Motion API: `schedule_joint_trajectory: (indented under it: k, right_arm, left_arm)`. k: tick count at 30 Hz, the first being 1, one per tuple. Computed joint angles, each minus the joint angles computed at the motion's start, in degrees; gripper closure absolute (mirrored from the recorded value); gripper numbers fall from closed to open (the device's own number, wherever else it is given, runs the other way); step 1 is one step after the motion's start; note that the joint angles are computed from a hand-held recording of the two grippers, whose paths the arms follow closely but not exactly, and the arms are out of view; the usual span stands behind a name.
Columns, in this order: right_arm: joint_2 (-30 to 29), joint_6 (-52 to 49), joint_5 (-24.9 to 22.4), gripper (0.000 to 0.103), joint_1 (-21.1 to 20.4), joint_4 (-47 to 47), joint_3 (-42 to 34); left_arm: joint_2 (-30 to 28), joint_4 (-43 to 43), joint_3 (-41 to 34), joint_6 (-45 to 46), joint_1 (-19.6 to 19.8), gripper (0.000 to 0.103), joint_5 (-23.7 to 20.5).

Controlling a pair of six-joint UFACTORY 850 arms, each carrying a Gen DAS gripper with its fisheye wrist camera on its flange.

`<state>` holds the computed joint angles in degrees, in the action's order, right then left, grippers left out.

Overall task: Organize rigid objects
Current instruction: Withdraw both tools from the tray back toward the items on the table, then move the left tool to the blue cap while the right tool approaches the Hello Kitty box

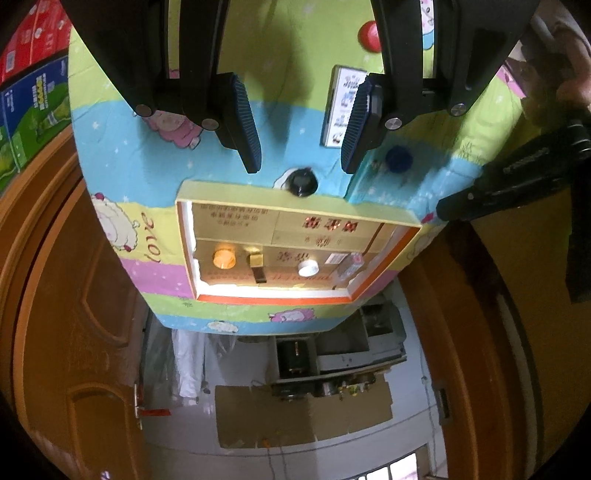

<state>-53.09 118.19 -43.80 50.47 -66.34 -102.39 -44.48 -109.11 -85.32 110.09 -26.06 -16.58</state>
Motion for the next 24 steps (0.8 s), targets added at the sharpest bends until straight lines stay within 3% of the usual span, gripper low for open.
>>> schedule_joint_trajectory:
  k: [11, 24]
  right_arm:
    - [-5.1, -5.9, 2.2, 0.056, 0.3, 4.7, -5.5]
    - [-7.3, -7.2, 5.8, 0.056, -0.3, 7.1, -6.5]
  left_arm:
    - [-3.2, 7.3, -1.0, -4.6, -0.3, 0.066, -0.6]
    - [-6.5, 16.9, -4.2, -12.2, -1.5, 0.066, 1.2]
